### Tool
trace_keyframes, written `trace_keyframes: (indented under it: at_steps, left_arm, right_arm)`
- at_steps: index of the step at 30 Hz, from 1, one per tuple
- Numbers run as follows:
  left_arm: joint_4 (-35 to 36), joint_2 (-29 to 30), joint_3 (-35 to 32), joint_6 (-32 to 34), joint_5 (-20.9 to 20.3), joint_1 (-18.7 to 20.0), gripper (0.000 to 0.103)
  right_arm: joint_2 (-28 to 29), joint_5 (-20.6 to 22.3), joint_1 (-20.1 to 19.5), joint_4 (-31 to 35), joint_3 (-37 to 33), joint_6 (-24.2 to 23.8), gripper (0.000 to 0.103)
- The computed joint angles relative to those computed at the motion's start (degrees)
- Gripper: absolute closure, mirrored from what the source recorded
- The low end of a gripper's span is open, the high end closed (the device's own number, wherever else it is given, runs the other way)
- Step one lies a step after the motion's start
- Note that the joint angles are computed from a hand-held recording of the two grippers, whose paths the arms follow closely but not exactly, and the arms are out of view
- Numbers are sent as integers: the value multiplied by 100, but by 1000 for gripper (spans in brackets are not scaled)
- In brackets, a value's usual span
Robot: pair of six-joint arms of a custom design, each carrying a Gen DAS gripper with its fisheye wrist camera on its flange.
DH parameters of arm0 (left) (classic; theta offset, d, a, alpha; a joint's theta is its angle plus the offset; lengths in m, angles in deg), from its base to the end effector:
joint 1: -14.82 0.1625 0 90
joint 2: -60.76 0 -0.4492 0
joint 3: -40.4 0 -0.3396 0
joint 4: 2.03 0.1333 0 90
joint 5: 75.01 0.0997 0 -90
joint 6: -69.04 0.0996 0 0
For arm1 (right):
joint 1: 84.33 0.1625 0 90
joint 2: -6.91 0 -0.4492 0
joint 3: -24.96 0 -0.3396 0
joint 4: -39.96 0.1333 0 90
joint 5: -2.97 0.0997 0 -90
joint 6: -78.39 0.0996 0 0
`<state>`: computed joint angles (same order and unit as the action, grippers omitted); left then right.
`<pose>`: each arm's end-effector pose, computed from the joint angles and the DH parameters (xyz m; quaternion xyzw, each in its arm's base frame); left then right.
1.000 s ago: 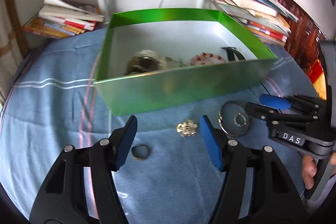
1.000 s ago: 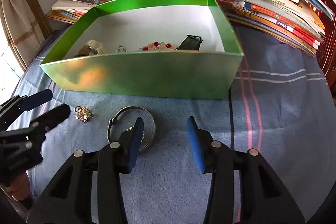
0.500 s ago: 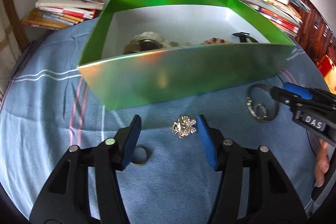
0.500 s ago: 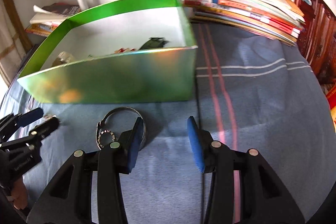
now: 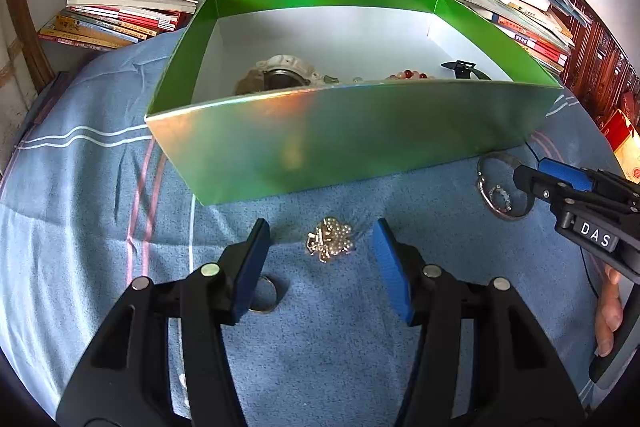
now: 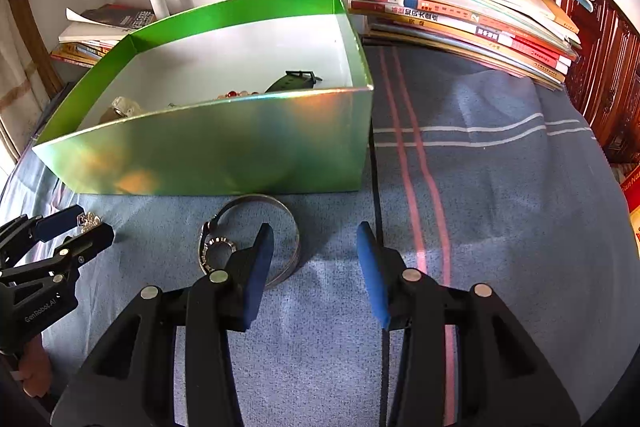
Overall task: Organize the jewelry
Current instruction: 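Move the left tool to the gold flower brooch while the right tool approaches the silver bangle, then close the left tool on the gold brooch while the right tool grasps the silver bangle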
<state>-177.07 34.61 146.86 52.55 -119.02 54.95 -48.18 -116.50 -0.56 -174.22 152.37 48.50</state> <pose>-0.3002 -0.5211 -0.0350 0.2487 0.8856 -0.2454 0.3059 0.0306 -0.4962 0.2322 0.0694 -0.8741 0.3311 0.3486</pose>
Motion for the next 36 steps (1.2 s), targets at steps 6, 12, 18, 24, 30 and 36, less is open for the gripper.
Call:
trace_keyframes:
  at_steps: [6, 12, 18, 24, 30, 36]
  left_arm:
    - [3, 26, -2, 1, 80, -27, 54]
    - [-16, 57, -6, 35, 144, -50, 57]
    - [-49, 53, 21, 63, 167, -55, 57]
    - [-88, 78, 10, 96, 196, -51, 56]
    - [-101, 106, 6, 125, 268, -68, 55]
    - [-220, 126, 39, 312, 163, -102, 75]
  right_arm:
    - [40, -23, 7, -84, 12, -96, 60]
    - [39, 28, 8, -91, 35, -196, 60]
    - [54, 91, 31, -76, 51, -377, 66]
    - [102, 46, 55, -154, 41, -422, 67]
    - [138, 98, 60, -229, 67, -538, 81]
    - [247, 155, 125, -362, 123, -891, 96]
